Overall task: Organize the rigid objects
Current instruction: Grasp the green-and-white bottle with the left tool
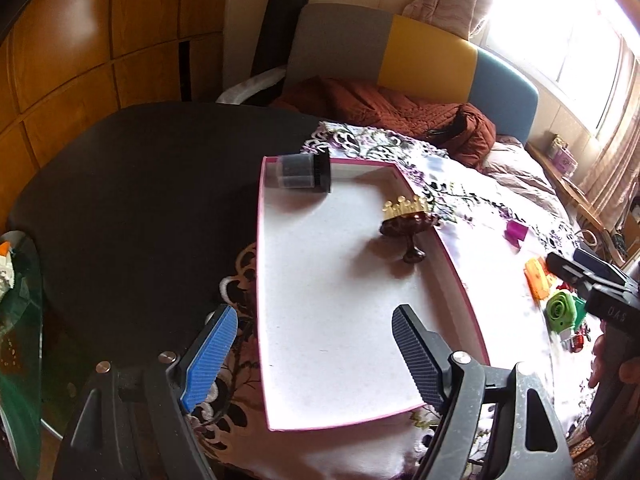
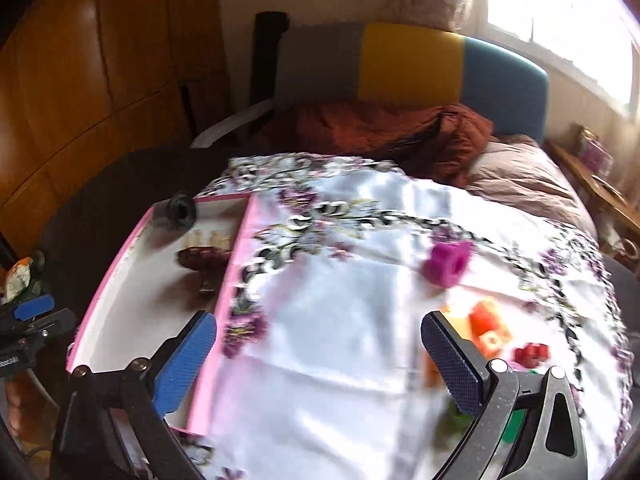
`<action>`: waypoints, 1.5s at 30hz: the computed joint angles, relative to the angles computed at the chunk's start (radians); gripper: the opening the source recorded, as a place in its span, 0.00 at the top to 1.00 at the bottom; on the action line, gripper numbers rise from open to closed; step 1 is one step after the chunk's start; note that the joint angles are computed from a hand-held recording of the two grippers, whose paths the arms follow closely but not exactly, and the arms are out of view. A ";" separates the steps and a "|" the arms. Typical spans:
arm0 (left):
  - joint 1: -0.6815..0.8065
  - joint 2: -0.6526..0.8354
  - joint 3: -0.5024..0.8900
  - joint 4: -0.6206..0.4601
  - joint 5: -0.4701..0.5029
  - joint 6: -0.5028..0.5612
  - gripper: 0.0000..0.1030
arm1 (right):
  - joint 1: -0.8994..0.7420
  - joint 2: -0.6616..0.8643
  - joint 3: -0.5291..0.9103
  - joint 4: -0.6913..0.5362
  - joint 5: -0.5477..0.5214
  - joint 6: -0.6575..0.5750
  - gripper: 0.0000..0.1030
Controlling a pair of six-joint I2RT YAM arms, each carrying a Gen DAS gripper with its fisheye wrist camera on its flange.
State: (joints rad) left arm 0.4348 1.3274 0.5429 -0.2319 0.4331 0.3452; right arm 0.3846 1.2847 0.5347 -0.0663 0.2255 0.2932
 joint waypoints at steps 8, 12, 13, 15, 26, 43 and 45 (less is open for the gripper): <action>-0.020 0.050 0.038 -0.067 0.039 -0.012 0.23 | -0.465 -0.208 -0.112 -0.058 -0.134 -0.092 0.00; -0.067 0.049 0.056 -0.121 0.077 0.002 0.23 | -0.711 -0.173 -0.142 0.006 -0.210 -0.089 0.00; -0.090 0.037 0.051 -0.122 0.071 0.000 0.23 | -0.766 -0.159 -0.144 0.017 -0.240 -0.065 0.00; -0.147 0.016 0.042 -0.119 0.052 -0.012 0.25 | -0.857 -0.143 -0.141 0.016 -0.307 -0.014 0.00; -0.509 0.006 0.036 -0.100 -0.046 -0.153 0.29 | -1.021 -0.128 -0.143 0.016 -0.460 0.076 0.00; -0.977 0.353 0.257 0.026 0.019 -0.435 0.39 | -1.126 -0.105 -0.142 0.025 -0.613 0.104 0.00; -1.012 0.405 0.300 0.034 0.017 -0.470 0.38 | -1.128 -0.102 -0.141 0.026 -0.619 0.107 0.00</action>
State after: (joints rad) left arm -0.5775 1.7326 0.8428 -0.1978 0.4505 -0.1252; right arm -0.7436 1.1825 0.3940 -0.0400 -0.3931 0.3997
